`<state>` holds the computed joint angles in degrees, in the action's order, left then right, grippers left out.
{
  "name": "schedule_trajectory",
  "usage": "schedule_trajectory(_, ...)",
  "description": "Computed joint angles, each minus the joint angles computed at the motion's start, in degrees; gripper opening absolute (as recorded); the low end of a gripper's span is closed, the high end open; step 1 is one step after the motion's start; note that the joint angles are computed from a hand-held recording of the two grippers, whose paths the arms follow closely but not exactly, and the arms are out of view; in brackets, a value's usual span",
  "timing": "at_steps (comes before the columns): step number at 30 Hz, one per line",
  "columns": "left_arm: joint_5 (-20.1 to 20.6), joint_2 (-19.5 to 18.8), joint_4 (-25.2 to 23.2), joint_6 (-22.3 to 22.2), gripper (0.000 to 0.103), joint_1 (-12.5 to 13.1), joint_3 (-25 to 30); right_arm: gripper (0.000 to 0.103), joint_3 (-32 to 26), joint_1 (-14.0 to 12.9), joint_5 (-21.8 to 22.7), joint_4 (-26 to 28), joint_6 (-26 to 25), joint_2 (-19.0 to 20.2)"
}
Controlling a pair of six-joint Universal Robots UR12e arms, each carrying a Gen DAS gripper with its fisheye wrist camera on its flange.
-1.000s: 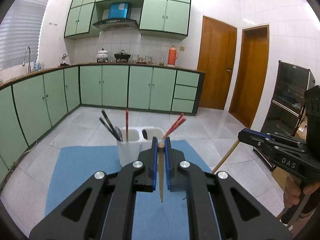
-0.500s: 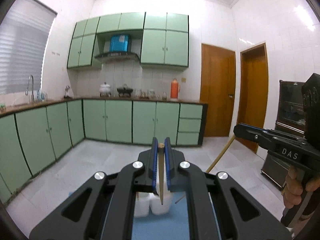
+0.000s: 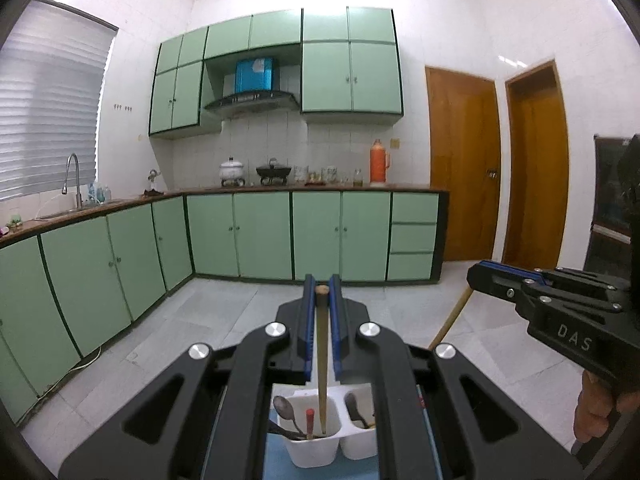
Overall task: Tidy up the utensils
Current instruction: 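Lift both wooden chopsticks and lower them into the white caddy, then open both tools and withdraw them from the caddy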
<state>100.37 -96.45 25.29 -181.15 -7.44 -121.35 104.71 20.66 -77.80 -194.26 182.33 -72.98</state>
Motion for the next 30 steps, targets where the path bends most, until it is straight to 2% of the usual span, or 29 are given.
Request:
schedule_trajectory(5,-0.80,-1.28,-3.06,-0.58,0.006,0.86,0.09,0.007,-0.77,-0.10,0.99,1.96,0.29,1.62)
schedule_trajectory(16,-2.76,-1.18,-6.44,-2.58,0.007,3.13,-1.04,0.008,0.26,-0.95,4.05,4.75,1.66,2.03)
schedule_trajectory(17,-2.90,-0.95,-6.48,-2.83,0.011,3.33,-1.19,0.008,0.44,-1.05,4.19,4.59,2.09,1.92)
schedule_trajectory(20,-3.37,-0.37,-5.95,-3.64,0.031,3.79,-1.26,0.014,0.80,-1.30,4.57,3.95,3.28,1.35)
schedule_trajectory(22,-3.60,0.14,-5.24,-3.93,0.035,4.01,-1.36,0.030,1.31,-1.65,4.55,2.77,4.20,0.76)
schedule_trajectory(24,-3.51,0.72,-4.56,-4.17,0.049,4.06,-1.46,0.035,1.82,-1.96,4.23,1.50,5.05,0.13)
schedule_trajectory(26,-3.15,1.58,-3.10,-4.52,0.055,4.01,-2.05,0.038,2.61,-2.22,3.53,0.31,5.58,-0.78)
schedule_trajectory(28,-2.53,2.66,-2.19,-4.61,0.063,3.86,-2.83,0.049,3.87,-2.48,2.62,-1.14,6.33,-1.89)
schedule_trajectory(30,-1.46,3.53,-1.27,-4.92,0.076,3.49,-3.65,0.056,5.13,-2.77,2.22,-2.24,6.87,-2.91)
